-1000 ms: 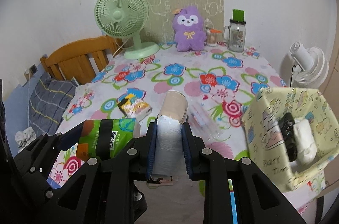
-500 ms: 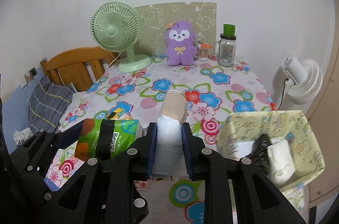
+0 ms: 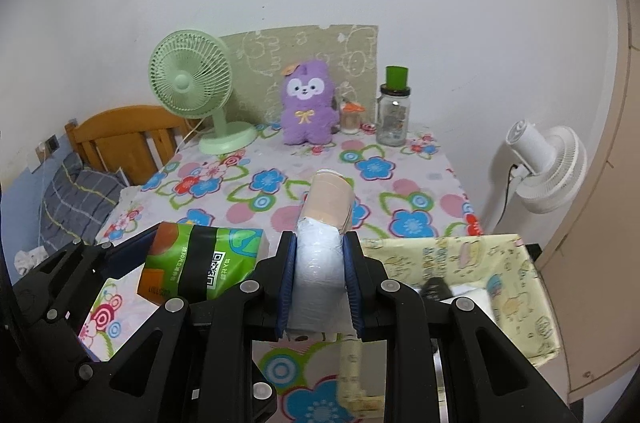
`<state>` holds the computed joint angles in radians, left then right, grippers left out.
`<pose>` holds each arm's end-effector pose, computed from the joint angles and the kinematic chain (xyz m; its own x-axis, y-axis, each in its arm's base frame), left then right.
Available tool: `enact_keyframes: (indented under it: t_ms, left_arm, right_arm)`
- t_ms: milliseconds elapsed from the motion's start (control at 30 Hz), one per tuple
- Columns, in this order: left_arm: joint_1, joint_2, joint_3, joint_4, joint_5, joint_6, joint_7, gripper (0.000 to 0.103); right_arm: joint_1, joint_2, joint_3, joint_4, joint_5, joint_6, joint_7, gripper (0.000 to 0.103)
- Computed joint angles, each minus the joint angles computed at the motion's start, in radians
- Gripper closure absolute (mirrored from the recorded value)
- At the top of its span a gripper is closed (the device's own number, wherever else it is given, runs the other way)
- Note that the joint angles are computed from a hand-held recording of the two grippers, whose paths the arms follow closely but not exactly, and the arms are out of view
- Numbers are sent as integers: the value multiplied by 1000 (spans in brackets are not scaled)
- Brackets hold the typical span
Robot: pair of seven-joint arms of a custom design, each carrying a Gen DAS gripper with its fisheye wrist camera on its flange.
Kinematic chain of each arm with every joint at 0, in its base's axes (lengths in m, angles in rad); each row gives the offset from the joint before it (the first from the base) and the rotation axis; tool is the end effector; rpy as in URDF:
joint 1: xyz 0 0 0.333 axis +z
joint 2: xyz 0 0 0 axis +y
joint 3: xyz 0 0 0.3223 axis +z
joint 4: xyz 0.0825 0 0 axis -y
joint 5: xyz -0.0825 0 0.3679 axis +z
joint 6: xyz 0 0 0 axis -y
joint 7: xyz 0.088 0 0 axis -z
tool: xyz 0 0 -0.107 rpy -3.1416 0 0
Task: Organize soft objects
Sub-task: 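Carry the green tissue pack and grey towel over the box with both tools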
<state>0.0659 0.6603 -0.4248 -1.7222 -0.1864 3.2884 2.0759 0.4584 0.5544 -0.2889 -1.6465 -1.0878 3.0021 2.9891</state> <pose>0.6923 -0.1706 0.3549 -0.4267 -0.9041 -0.0224 -0.5087 0.2604 -0.8206 0.6698 0.2159 0.3739 -0.0899 -0.9951 -0.0406 -0.5909 0.0861 -0.8021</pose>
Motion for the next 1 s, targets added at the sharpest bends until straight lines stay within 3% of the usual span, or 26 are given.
enact_keyframes:
  t_ms: [300, 833, 1000]
  left_arm:
    - [-80, 7, 30, 30, -1, -17, -7, 29]
    - [-220, 74, 84, 152, -18, -106, 16, 29]
    - [-261, 108, 108, 207, -22, -146, 20, 29]
  right_arm:
    - [-18, -57, -37, -74, -113, 16, 95, 76]
    - [-162, -97, 29, -141, -219, 6, 170, 77]
    - [-191, -87, 26, -149, -222, 47, 179, 76]
